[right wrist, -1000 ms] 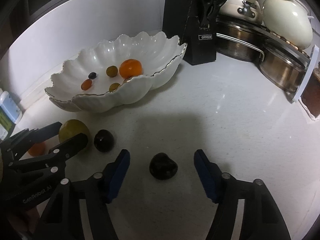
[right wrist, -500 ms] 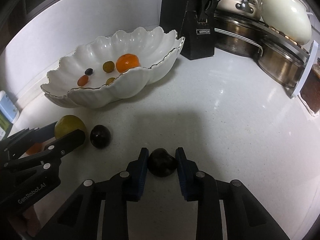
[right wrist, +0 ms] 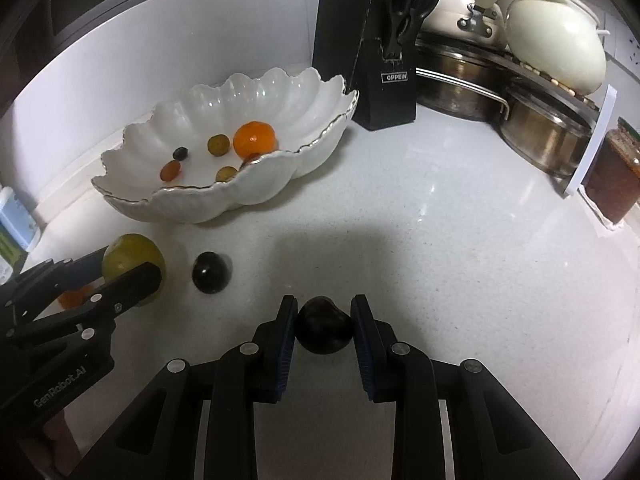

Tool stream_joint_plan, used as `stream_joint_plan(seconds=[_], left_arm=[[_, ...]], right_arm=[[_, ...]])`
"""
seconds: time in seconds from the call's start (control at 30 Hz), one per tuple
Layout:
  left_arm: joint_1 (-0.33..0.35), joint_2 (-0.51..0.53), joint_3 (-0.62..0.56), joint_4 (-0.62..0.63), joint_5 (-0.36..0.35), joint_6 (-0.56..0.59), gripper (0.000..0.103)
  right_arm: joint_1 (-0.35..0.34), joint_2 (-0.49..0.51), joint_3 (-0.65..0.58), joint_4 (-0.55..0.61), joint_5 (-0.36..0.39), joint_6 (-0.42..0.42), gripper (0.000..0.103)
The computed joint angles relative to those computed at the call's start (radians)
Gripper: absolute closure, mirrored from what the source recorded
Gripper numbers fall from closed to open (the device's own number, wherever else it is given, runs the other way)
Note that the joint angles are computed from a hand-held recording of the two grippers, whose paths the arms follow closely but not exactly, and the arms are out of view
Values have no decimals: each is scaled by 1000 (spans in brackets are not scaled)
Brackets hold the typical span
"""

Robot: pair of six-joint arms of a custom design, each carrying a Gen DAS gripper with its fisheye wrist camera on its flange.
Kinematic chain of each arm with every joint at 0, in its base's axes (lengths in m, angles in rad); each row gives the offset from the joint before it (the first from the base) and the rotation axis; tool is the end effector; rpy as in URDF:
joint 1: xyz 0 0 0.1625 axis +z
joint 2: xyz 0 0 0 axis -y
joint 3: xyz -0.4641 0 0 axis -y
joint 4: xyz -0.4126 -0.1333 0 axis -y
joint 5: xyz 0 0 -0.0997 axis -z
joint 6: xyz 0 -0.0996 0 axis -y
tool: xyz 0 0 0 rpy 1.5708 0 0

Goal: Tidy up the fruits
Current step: 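Close the left tool on the large yellow-green fruit while the right tool grasps a dark plum, then carry the yellow-green fruit in the left tool while the right tool carries the plum over the bowl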

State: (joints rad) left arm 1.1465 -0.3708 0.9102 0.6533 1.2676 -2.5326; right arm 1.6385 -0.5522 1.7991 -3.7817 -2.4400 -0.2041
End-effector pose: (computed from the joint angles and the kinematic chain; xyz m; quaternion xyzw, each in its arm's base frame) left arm -0.1515 -0.7315 -0.0064 0.4549 0.8582 -0.1713 0.1648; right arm 0.1001 -0.6308 0.0600 -0.0845 -0.8227 0.3941 0.4009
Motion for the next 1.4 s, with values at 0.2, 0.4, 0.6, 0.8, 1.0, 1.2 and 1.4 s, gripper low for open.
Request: stream_joint_plan(seconds=[0.2,0.4,0.6,0.8,1.0,1.2,1.4], left_arm=[[-8,-43,50,-23,12,7,56],[-18,-97,116,-56,16,13,56],[-30,-142,166,-75,7,6,56],[-39,-178,200,-95,-6,8,56],[-46,-191,192,-99,-14,6,56],[-47,-189,152,-96,-16,9,56],[-41,-157,67,-59,-21,-3,56]], right_arm=[[24,-6,16,-33,-15,-8,74],[49,-9,28,-67,-27,-18,74],[72,-13,38,-97,-34,-29,74],[93,-15,36,-118,-33,-47,74],[106,-20,19,-129,-25,-83,74],[117,-20,-24,-101,-13,-114,74],[122,-16,-79,-61,6,-150,74]])
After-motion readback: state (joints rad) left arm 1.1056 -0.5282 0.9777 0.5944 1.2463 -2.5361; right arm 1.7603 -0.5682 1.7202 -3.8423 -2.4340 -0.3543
